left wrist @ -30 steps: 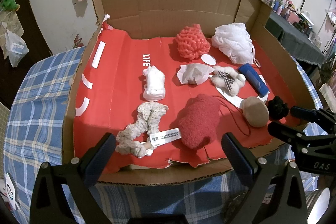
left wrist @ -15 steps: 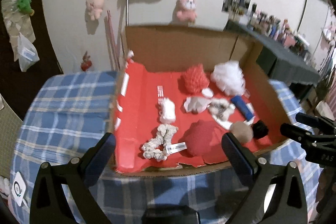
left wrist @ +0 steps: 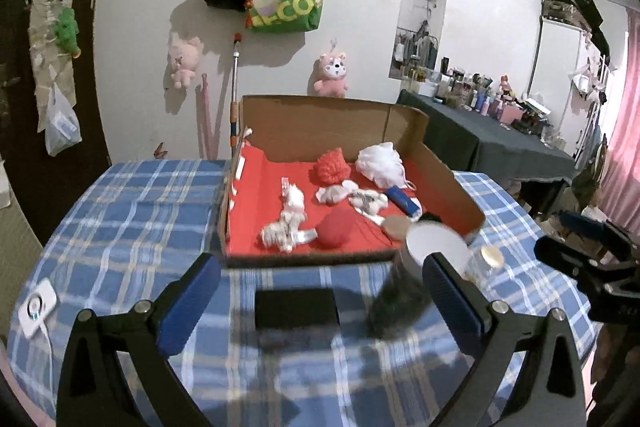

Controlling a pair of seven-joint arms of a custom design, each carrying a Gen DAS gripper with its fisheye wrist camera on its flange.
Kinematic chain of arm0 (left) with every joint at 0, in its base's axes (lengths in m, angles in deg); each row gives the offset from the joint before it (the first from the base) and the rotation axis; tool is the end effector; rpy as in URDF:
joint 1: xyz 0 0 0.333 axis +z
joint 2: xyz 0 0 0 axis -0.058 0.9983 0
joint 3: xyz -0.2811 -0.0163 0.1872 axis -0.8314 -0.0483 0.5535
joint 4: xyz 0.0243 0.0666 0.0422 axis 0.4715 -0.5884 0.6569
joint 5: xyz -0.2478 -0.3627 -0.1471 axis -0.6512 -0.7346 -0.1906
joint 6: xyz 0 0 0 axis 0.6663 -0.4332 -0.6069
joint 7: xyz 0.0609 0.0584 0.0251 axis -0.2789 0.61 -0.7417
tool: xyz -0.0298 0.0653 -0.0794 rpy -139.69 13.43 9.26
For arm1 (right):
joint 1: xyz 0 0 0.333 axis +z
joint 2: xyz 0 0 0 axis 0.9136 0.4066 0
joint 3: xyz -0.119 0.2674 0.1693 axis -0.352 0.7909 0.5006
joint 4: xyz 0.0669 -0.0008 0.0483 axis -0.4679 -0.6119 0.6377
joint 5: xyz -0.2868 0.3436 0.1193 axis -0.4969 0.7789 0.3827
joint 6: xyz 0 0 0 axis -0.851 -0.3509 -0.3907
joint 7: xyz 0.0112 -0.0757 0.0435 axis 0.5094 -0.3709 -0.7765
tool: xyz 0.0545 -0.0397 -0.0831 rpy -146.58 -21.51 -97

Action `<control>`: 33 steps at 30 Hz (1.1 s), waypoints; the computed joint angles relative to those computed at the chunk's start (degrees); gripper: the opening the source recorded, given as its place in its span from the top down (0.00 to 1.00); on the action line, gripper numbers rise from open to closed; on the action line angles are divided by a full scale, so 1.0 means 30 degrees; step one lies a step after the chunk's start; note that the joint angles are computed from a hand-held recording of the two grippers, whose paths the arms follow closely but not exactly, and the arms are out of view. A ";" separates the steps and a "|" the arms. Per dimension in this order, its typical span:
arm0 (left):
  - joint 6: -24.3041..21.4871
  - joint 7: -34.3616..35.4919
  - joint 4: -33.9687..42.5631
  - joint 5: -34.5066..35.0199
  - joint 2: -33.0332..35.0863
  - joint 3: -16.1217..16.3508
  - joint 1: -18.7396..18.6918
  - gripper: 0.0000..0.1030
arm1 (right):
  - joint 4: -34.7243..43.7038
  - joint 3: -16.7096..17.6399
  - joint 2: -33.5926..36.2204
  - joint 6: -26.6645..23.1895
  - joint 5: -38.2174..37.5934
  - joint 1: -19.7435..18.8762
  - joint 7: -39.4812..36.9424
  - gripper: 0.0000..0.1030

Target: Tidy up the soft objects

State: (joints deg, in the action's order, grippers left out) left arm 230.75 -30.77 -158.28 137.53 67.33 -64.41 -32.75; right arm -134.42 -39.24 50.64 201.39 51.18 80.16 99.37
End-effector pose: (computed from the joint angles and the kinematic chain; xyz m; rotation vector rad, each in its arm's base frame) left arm 0.5486 -0.4937 0.5639 -1.5999 1.7237 -1.0394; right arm 0.5583 0.2554 0.5715 -1.7738 1.4148 -0.6619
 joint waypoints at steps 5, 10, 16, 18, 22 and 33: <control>-0.0111 -0.0279 -0.1087 0.0431 -0.0098 -0.0288 -0.0285 0.00 | -0.1547 0.0664 -0.0298 0.0167 -0.1322 -0.0612 0.2253 0.04; -0.0249 0.0713 -0.1150 -0.0430 0.0787 -0.0376 -0.0500 0.00 | -0.1907 0.0964 0.0464 -0.0457 -0.3159 -0.0894 0.4291 0.04; -0.0267 0.1187 -0.0977 -0.2518 0.1779 0.0007 -0.0689 0.00 | -0.1972 0.0194 0.1228 -0.0997 -0.3202 -0.0154 0.4766 0.04; -0.0501 0.1151 -0.0859 -0.2941 0.2021 0.0160 -0.0810 0.00 | -0.1804 0.0108 0.1481 -0.1371 -0.3711 -0.0042 0.5115 0.04; -0.1329 0.1613 -0.0330 -0.3892 0.2620 0.0255 -0.1045 0.00 | -0.1459 -0.0177 0.1967 -0.2030 -0.3825 0.0377 0.5196 0.04; -0.3030 0.1367 0.0440 -0.3372 0.3134 0.0670 -0.1782 0.00 | -0.1219 -0.0624 0.2231 -0.2589 -0.5086 0.0742 0.6812 0.03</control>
